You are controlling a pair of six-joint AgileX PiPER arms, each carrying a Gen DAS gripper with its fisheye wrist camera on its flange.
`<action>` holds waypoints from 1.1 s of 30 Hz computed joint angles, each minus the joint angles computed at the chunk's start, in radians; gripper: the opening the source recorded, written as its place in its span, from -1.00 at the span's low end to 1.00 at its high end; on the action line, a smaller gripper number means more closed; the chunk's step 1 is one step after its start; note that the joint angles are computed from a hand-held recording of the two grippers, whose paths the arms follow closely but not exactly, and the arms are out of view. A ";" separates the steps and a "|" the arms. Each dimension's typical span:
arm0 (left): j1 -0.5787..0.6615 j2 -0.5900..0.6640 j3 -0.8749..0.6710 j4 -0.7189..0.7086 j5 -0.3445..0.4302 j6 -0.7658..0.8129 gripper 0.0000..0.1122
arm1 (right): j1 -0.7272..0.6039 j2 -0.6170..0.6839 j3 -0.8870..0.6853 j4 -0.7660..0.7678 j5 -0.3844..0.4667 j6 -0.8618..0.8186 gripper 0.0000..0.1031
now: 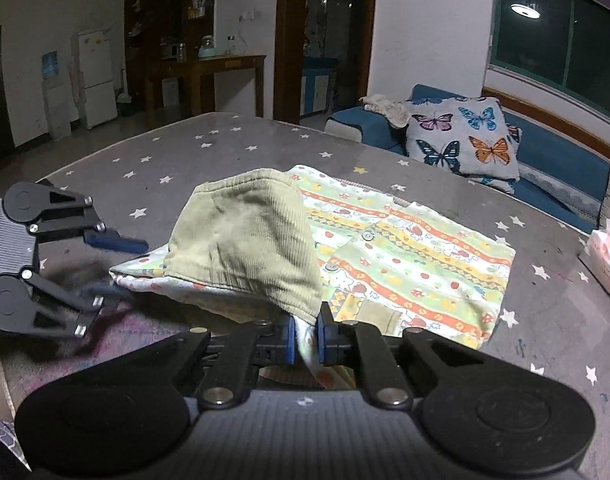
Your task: Fold clothes
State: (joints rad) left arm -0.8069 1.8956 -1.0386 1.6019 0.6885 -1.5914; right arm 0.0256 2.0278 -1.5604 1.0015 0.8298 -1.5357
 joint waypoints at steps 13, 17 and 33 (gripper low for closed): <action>-0.167 -0.257 0.137 -0.127 0.082 0.061 -0.86 | -0.125 -0.228 0.258 0.114 0.120 -0.194 -0.88; -0.277 -0.345 0.141 -0.228 0.155 0.131 -0.86 | -0.192 -0.332 0.328 0.089 0.214 -0.230 -0.88; 0.138 -0.213 -0.082 -0.303 -0.151 0.298 -0.86 | -0.003 -0.007 -0.220 -0.131 0.166 0.146 -0.89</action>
